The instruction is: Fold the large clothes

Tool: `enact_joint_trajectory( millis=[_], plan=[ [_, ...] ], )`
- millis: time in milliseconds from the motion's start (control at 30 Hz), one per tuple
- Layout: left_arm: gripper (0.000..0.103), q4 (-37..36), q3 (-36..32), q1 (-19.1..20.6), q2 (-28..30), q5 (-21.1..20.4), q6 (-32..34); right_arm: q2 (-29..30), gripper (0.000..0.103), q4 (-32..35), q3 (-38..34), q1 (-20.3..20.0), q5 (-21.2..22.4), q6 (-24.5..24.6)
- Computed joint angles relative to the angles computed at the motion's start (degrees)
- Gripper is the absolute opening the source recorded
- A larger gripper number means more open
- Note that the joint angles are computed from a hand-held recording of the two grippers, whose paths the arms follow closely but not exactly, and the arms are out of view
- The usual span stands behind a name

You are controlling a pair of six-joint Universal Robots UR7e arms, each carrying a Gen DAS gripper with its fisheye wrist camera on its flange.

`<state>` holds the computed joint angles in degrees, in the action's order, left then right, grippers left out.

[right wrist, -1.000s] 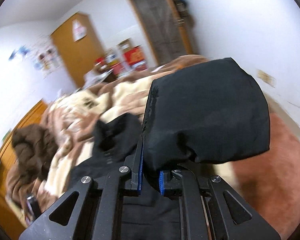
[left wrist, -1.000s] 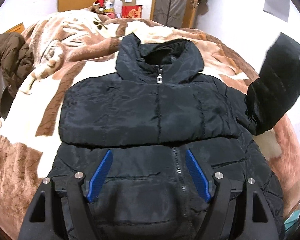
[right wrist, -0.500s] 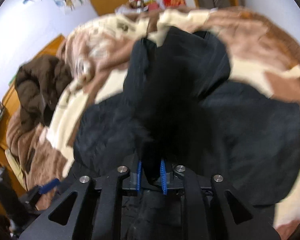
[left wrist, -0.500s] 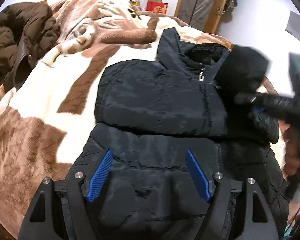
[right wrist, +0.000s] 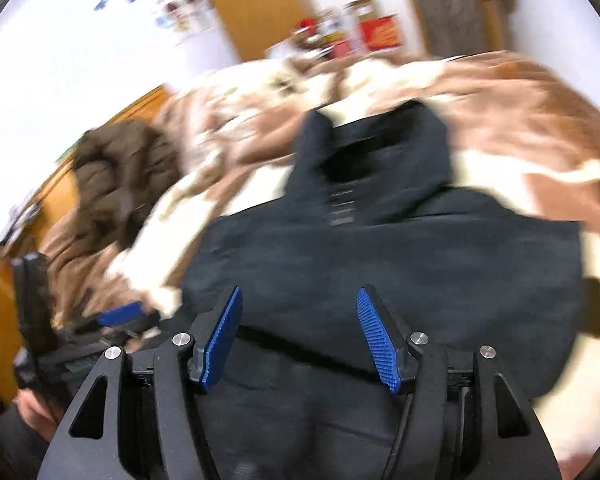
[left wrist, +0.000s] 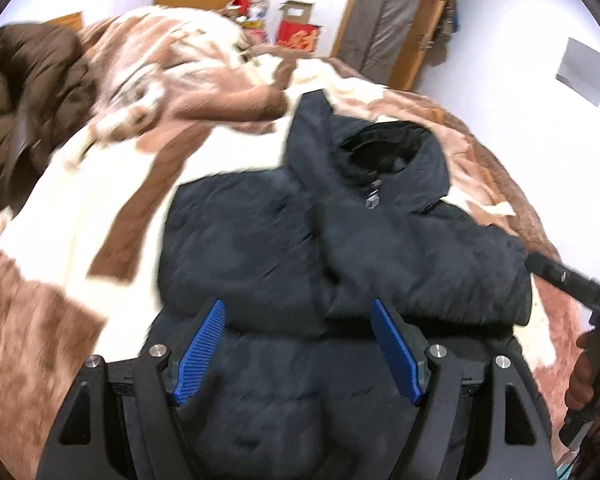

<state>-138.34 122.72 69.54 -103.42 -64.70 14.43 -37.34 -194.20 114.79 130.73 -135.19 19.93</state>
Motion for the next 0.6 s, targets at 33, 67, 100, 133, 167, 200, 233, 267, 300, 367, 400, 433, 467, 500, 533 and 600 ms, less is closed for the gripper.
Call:
enact_joint_trajectory(
  millis=[33,67,100,133,167,200,233,267,300,367,400,433,467,500,533,600],
  plan=[
    [0.077,-0.74,-0.38,-0.44,1.36,-0.72,0.38,-1.80,0.060,0.42,2.26,-0.71,-3.04,2.34],
    [0.077,-2.00,-0.55,-0.77,2.85,-1.94,1.08,-2.71,0.057,0.49,3.59,-1.27,-4.69,3.74],
    [0.077,-3.67,-0.69,-0.95,4.60,-3.30,2.16,-4.14,0.047,0.53,5.79,-2.13,-7.25,5.95],
    [0.076,-5.31,-0.75,-1.14,6.28,-3.71,2.98,-5.31,0.043,0.77,7.56,-3.17,-9.05,7.77],
    [0.066,-7.46,-0.68,-1.24,8.16,-3.23,4.03,-6.20,0.041,0.59,8.88,-4.23,-9.74,8.70],
    [0.059,-9.93,-0.54,-1.27,10.31,-1.79,5.23,-6.56,0.041,-0.05,9.65,-4.97,-9.94,8.71],
    [0.049,-11.07,-0.82,-0.95,12.89,0.51,5.37,-6.41,0.040,-0.81,9.92,-6.16,-9.87,7.88],
    [0.046,-10.77,-1.53,-0.08,15.24,2.09,4.88,-6.48,0.039,-0.59,9.79,-7.02,-9.61,7.24],
    [0.046,-10.51,-2.19,1.25,17.33,2.70,4.40,-5.94,0.039,-0.42,9.36,-8.22,-9.00,6.30],
    [0.047,-12.06,-2.28,3.72,19.61,1.54,5.21,-4.66,0.039,1.41,8.54,-10.75,-7.68,4.80],
    [0.047,-13.86,-1.57,3.88,20.12,1.71,6.33,-3.48,0.039,3.57,7.60,-12.00,-7.38,4.39],
    [0.047,-15.47,-0.85,3.77,20.40,2.09,6.99,-2.04,0.039,4.72,6.74,-12.93,-7.70,3.88],
    [0.047,-16.49,-0.31,3.45,20.64,2.84,7.23,-0.75,0.038,3.94,6.29,-13.35,-8.20,3.04],
    [0.047,-17.43,0.15,3.14,20.86,3.51,7.61,0.16,0.038,3.03,5.99,-13.56,-8.72,2.30],
    [0.047,-17.95,0.36,2.99,21.14,3.87,7.74,0.77,0.038,2.54,5.71,-13.76,-9.08,1.88],
    [0.047,-16.83,0.14,2.60,20.70,4.30,7.37,-0.14,0.037,3.94,6.20,-13.53,-9.14,3.07]
  ],
)
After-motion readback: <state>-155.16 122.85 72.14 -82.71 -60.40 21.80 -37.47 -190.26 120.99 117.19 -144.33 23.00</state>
